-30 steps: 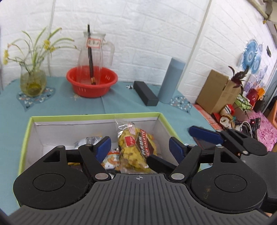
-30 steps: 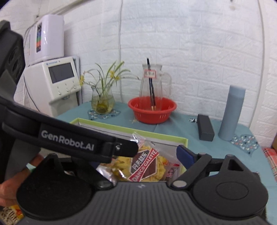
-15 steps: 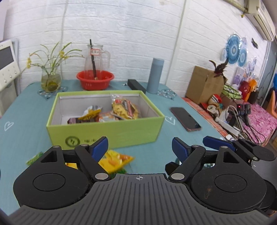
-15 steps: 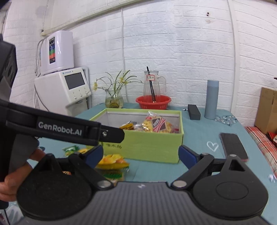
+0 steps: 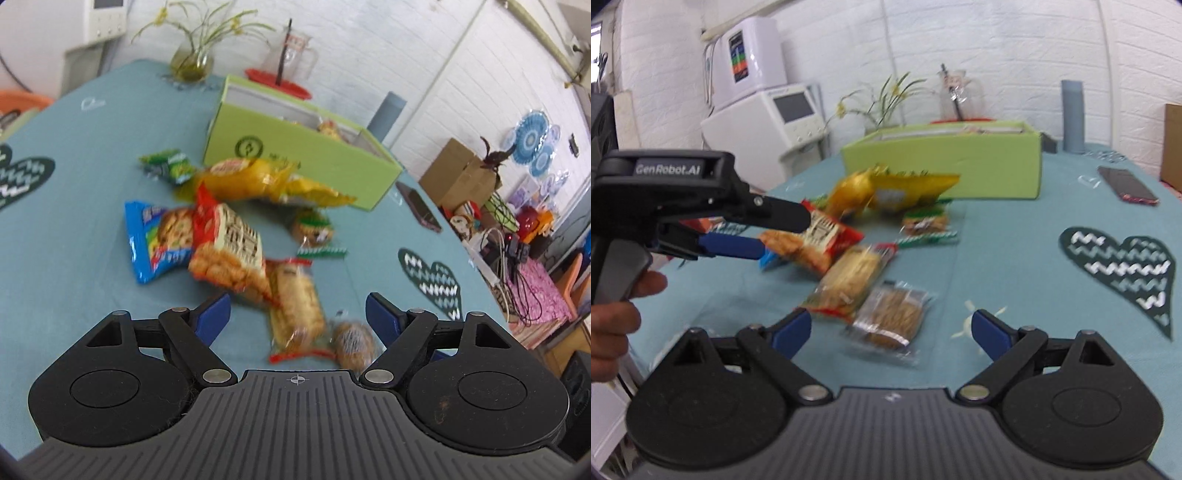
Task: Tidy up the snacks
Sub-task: 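Move the left tool back to the round bread bun and close on it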
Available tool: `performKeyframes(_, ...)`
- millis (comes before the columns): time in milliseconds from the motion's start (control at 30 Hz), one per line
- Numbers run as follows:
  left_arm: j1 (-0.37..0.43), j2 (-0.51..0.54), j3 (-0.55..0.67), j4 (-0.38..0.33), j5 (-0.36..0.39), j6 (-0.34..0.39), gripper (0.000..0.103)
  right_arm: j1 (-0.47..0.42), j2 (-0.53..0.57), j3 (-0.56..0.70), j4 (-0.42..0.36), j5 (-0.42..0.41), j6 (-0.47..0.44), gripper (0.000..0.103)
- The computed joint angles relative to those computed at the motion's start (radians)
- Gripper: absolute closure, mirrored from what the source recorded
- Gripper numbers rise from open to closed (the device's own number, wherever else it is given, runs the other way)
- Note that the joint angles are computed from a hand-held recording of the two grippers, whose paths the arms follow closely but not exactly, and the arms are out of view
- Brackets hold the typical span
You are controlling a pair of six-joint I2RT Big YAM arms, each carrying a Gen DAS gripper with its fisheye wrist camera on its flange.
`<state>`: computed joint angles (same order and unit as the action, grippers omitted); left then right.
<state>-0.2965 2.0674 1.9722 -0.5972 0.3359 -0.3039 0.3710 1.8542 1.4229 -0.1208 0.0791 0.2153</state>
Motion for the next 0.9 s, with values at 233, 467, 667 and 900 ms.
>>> performKeyframes(233,-0.011,-0.018,-0.018,0.027,0.047,0.011,0.041,-0.018,0.014,0.022,-0.013,0.067,-0.018,0.010)
performKeyframes(467,-0.033,0.051,0.091,-0.051,0.093,0.001,0.042,-0.022,0.047,0.081,-0.062,0.041,-0.048,0.010)
performKeyframes(667,-0.061,0.101,0.176,-0.147,0.147,0.048,0.052,-0.032,0.019,0.041,-0.050,0.056,-0.062,0.010)
performKeyframes(900,-0.076,0.184,0.294,-0.271,0.121,0.057,0.073,-0.027,0.033,0.050,-0.070,-0.002,-0.148,0.010)
